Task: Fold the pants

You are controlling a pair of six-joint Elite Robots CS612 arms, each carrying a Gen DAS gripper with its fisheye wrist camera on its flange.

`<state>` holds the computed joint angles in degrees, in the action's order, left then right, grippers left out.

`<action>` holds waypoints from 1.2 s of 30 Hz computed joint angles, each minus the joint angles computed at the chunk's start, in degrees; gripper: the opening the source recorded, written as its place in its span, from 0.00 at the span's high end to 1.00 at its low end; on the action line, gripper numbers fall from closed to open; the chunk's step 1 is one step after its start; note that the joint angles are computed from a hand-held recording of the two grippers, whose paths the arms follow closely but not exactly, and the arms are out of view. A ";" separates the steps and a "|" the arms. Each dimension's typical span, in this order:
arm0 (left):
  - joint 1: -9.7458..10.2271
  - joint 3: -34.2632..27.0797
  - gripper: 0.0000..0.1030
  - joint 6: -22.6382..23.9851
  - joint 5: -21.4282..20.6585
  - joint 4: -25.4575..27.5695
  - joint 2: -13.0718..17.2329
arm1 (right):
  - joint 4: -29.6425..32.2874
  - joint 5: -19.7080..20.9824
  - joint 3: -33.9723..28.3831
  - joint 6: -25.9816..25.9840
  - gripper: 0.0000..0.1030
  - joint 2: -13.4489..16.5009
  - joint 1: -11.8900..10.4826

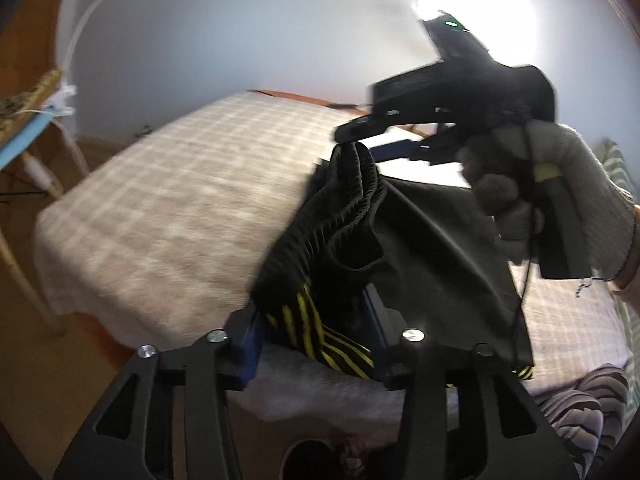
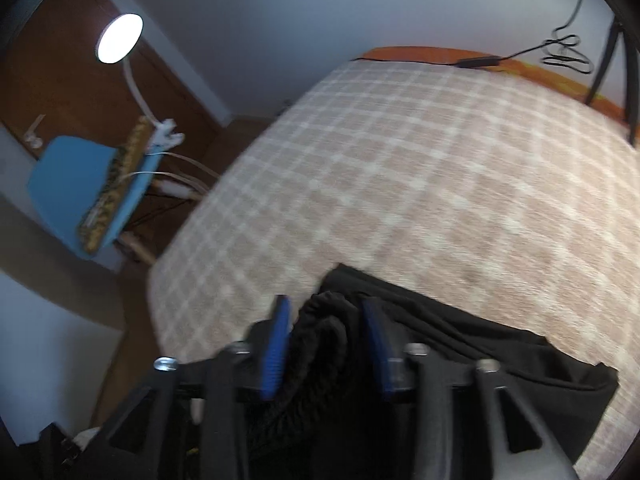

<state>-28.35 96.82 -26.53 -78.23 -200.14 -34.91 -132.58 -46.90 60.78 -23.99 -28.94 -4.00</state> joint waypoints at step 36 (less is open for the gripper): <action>6.12 -18.19 0.25 11.93 -12.38 23.49 3.02 | -19.75 -3.12 13.12 4.96 0.24 -3.33 -7.68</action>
<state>-22.23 78.63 -14.60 -90.62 -176.65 -31.88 -152.33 -50.01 73.90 -19.03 -32.27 -11.68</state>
